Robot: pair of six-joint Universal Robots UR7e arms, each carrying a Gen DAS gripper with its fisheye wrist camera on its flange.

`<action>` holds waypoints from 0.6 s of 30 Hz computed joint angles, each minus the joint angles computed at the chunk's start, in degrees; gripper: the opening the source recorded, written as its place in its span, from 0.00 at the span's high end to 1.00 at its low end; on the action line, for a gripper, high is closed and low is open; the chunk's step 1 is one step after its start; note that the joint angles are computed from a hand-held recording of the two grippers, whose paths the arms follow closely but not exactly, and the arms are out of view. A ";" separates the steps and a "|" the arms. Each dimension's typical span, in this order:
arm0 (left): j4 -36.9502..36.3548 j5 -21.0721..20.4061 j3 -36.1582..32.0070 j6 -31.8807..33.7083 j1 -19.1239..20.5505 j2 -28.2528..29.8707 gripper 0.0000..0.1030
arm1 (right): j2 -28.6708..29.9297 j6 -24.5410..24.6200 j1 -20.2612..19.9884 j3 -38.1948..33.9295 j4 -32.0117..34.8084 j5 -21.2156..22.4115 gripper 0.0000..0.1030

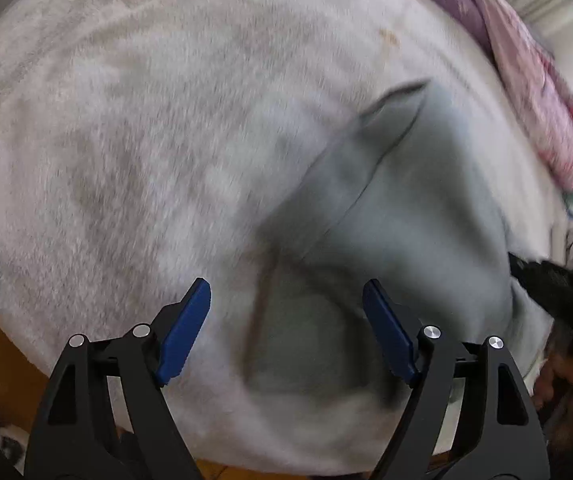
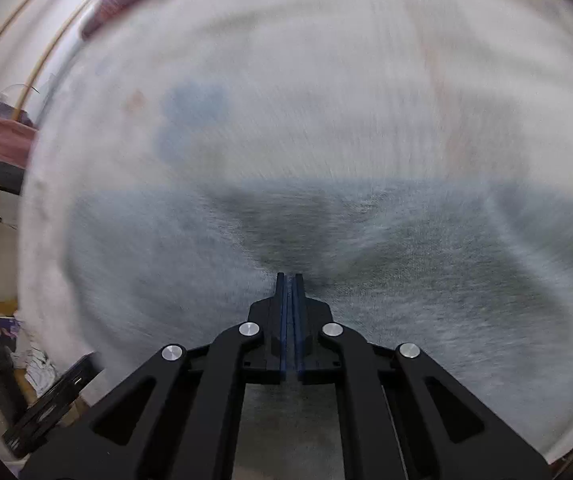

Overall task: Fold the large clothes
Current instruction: 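Lift the hem with both grippers and fold it over toward the collar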

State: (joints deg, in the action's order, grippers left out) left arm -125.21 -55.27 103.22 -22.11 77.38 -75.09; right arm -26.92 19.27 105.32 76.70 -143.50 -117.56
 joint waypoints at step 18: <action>8.12 -2.83 -1.96 2.13 0.87 0.71 0.75 | -5.74 -2.16 5.63 15.85 -17.22 -2.53 0.77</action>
